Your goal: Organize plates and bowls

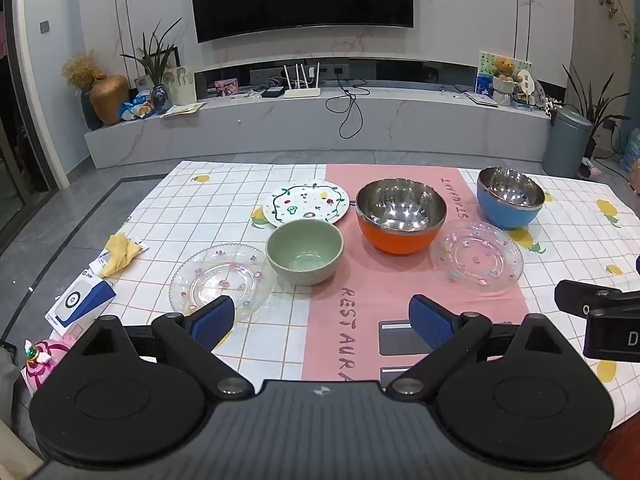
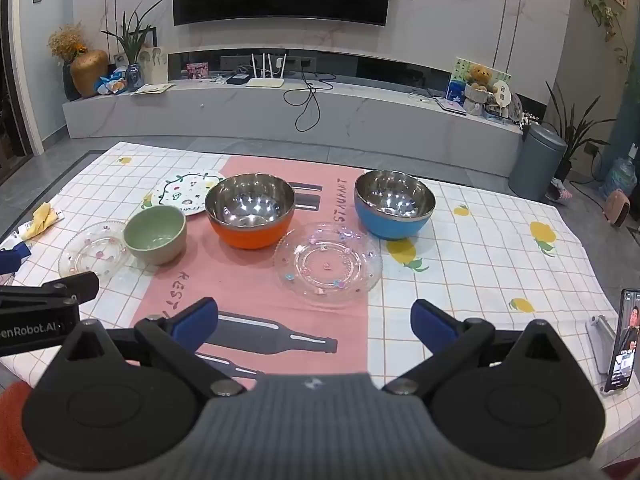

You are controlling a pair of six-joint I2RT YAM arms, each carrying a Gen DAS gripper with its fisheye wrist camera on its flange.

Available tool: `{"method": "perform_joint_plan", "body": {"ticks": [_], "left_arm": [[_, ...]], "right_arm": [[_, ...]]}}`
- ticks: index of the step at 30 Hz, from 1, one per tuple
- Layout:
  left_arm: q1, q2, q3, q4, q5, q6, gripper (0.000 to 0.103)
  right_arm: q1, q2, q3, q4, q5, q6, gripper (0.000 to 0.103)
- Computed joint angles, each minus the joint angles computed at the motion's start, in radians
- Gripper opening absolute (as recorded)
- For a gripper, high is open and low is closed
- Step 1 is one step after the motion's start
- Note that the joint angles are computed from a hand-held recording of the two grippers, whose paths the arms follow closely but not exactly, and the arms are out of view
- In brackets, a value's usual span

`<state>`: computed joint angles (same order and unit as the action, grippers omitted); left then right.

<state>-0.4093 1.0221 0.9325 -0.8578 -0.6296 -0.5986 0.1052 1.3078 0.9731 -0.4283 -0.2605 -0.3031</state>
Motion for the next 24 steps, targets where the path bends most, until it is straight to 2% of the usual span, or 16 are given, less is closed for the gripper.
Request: {"method": "perform_joint_plan", "body": {"ticks": [8, 13, 24], "left_arm": [[0.024, 0.001, 0.007, 0.021, 0.053, 0.022, 0.103], [-0.001, -0.006, 0.002, 0.002, 0.027, 0.001, 0.103], [0.017, -0.016, -0.001, 0.014, 0.045, 0.009, 0.102]], "right_arm": [[-0.003, 0.001, 0.004, -0.008, -0.012, 0.003, 0.1], [0.0, -0.005, 0.007, -0.015, -0.009, 0.007, 0.1], [-0.002, 0.005, -0.002, 0.002, -0.008, 0.005, 0.1]]}}
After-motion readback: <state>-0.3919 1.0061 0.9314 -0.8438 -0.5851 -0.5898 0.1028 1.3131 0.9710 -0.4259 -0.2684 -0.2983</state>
